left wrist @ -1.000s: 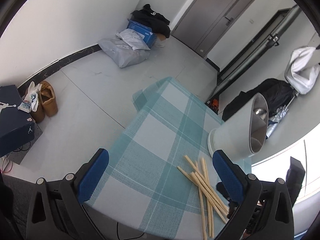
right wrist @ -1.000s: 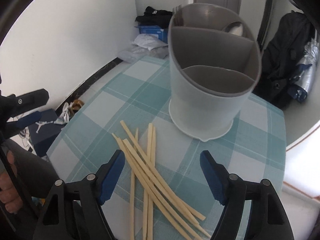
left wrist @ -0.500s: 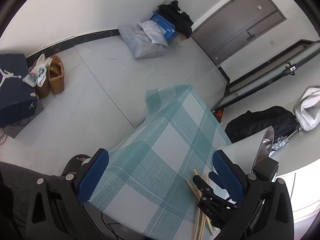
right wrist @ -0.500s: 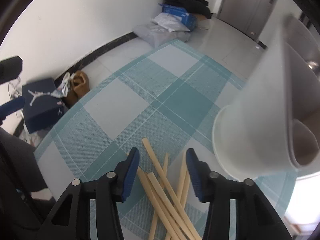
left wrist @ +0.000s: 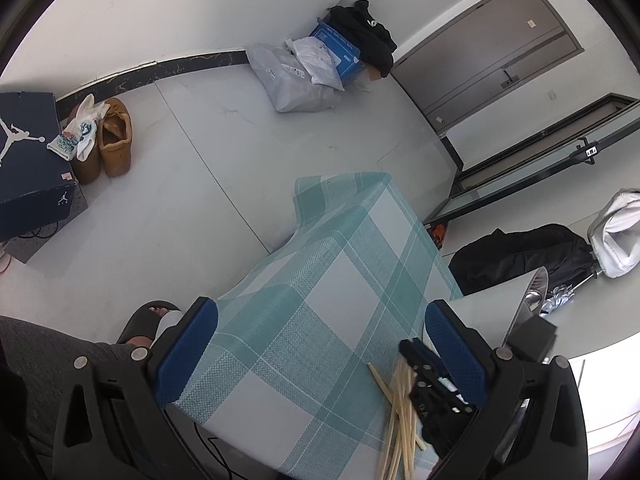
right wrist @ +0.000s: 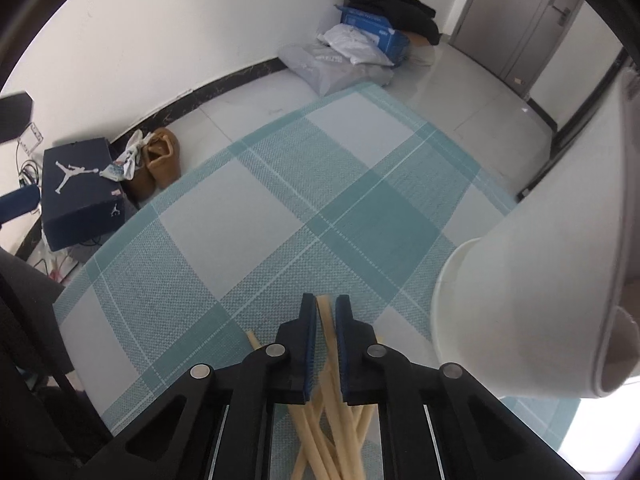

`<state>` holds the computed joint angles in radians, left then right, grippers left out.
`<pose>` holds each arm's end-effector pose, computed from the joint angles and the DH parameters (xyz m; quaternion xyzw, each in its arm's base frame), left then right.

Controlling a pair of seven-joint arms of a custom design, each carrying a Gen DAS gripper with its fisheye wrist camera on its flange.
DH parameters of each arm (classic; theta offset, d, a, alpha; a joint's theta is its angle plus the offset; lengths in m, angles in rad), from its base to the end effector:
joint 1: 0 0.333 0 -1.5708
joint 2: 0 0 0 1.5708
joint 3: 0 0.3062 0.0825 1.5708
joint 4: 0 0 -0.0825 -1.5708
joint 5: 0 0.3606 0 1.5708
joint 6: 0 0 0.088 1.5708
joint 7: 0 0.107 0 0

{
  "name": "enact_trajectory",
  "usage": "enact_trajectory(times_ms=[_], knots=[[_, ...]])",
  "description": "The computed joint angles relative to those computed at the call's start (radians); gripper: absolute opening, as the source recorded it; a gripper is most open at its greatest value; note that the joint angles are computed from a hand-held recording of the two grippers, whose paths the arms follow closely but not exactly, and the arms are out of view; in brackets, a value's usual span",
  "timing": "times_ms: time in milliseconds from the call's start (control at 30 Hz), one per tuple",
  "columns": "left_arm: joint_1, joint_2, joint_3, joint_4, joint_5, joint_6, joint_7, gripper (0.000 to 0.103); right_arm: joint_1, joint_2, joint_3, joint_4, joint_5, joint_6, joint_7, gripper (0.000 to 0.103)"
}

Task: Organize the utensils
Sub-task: 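Lower the right tool onto the wooden chopsticks and close it, then lift the held chopstick with the right tool toward the holder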

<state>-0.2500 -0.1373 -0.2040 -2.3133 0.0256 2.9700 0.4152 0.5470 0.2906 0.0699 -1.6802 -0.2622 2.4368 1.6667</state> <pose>0.4666 -0.2336 0.4965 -0.8303 0.4023 -0.3854 0.0126 0.5396 0.3760 0.4827 -0.8725 0.4202 -0.1830 0.1691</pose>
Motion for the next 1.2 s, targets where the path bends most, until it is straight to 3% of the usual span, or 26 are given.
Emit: enact_trajectory(times_ms=[233, 400, 633, 667, 833, 1000, 1200], knots=[[-0.004, 0.026, -0.018, 0.036, 0.04, -0.046, -0.011, 0.102, -0.022, -0.118, -0.011, -0.126, -0.05, 0.148, 0.088, 0.005], [-0.034, 0.061, -0.021, 0.078, -0.009, -0.08, 0.064, 0.102, -0.063, -0.202, -0.006, -0.221, -0.089, 0.263, 0.189, 0.005], [-0.06, 0.134, -0.055, 0.182, 0.016, -0.194, 0.146, 0.102, -0.169, -0.359, 0.02, -0.396, 0.006, 0.441, 0.263, 0.005], [-0.064, 0.145, -0.06, 0.198, 0.022, -0.215, 0.159, 0.102, -0.184, -0.375, 0.026, -0.415, 0.028, 0.459, 0.269, 0.005], [-0.094, 0.198, -0.083, 0.279, 0.073, -0.33, 0.234, 0.102, -0.172, -0.466, -0.03, -0.531, 0.382, 0.545, 0.093, 0.006], [-0.126, 0.254, -0.088, 0.359, 0.17, -0.446, 0.221, 0.102, -0.088, -0.509, -0.124, -0.583, 0.694, 0.579, -0.131, 0.006], [-0.155, 0.284, -0.085, 0.412, 0.249, -0.558, 0.187, 0.102, -0.136, -0.532, -0.094, -0.601, 0.798, 0.589, -0.232, 0.006]])
